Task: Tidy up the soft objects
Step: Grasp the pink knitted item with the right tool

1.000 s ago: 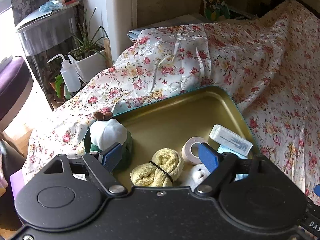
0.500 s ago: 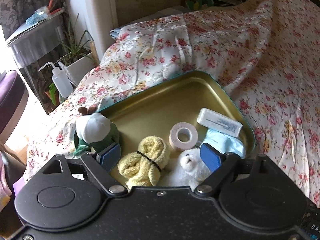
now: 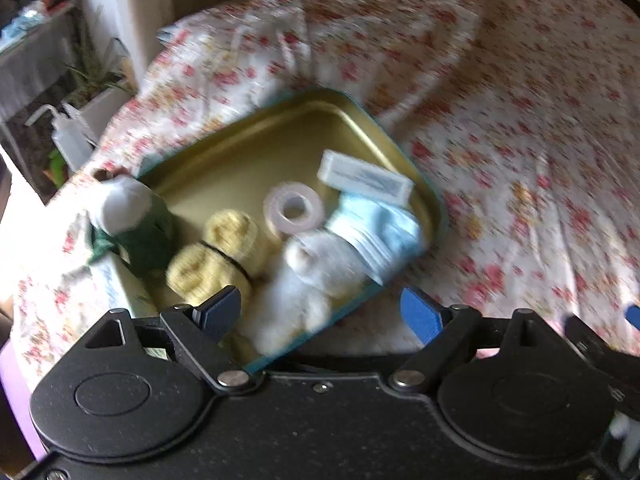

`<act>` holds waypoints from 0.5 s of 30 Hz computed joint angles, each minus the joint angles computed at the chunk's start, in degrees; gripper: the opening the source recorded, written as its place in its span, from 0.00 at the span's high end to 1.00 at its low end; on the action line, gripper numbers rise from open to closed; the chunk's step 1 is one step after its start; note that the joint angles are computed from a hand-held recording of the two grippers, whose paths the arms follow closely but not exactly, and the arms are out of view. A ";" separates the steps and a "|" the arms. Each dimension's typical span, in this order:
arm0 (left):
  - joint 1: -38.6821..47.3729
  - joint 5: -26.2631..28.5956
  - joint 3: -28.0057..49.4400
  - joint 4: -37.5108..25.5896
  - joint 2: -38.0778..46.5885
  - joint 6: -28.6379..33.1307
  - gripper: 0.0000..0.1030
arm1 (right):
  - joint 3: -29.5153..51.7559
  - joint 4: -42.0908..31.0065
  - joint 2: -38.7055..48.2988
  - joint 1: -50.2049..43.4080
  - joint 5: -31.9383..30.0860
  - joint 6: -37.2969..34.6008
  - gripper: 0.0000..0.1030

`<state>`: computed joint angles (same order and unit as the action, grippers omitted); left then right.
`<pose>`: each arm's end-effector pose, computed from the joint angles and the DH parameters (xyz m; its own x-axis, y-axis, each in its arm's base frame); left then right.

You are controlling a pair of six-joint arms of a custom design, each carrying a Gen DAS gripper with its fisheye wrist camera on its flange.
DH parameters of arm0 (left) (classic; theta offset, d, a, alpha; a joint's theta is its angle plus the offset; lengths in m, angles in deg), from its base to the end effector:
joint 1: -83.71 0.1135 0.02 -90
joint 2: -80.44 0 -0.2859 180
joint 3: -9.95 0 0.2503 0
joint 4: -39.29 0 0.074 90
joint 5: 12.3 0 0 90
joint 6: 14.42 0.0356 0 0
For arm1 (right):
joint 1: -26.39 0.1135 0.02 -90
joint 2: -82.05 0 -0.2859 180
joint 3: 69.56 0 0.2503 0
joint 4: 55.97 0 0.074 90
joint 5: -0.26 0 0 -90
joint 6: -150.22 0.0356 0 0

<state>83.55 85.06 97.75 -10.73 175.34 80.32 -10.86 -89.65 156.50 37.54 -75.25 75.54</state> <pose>0.3521 -0.0055 0.2756 -0.8310 0.0843 -0.5499 0.1415 0.9880 -0.0624 0.2517 0.0405 0.2386 -0.7261 0.1176 -0.6775 0.1703 0.9853 -0.0115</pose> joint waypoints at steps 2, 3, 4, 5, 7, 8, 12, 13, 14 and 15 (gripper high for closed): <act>-0.06 2.46 -1.22 -1.34 -1.07 1.11 0.19 | 0.63 -0.79 0.87 -0.36 -2.41 -1.40 0.00; -0.31 3.29 -2.16 -1.65 -1.78 1.94 0.19 | 0.75 -0.97 1.21 -0.40 -3.65 -1.50 0.00; -0.73 3.67 -3.35 -1.79 -2.63 2.96 0.19 | 0.91 -1.02 1.75 -0.29 -4.50 -1.50 0.00; -1.19 3.83 -4.31 -1.94 -3.39 3.79 0.19 | 1.16 -1.22 2.47 -0.12 -5.24 -1.80 0.00; -1.83 4.81 -6.68 -1.72 -5.13 5.96 0.19 | 1.90 -1.49 5.00 0.92 -5.08 -2.36 0.00; -2.19 5.06 -7.90 -1.61 -5.98 7.17 0.19 | 2.18 -1.59 6.19 1.52 -4.78 -2.50 0.00; -2.00 7.41 -11.36 -2.24 -8.13 11.61 0.19 | 4.20 -3.74 10.20 2.59 -4.14 -2.55 0.01; -1.90 7.73 -12.07 -2.37 -8.44 12.47 0.19 | 4.33 -3.76 10.44 2.34 -4.61 -2.49 0.01; -1.95 7.78 -12.69 -2.35 -8.53 13.11 0.19 | 4.47 -3.94 10.66 2.29 -4.75 -2.12 0.01; -1.92 7.85 -13.33 -2.14 -8.55 13.67 0.19 | 4.83 -4.47 11.14 2.17 -5.06 -1.78 0.04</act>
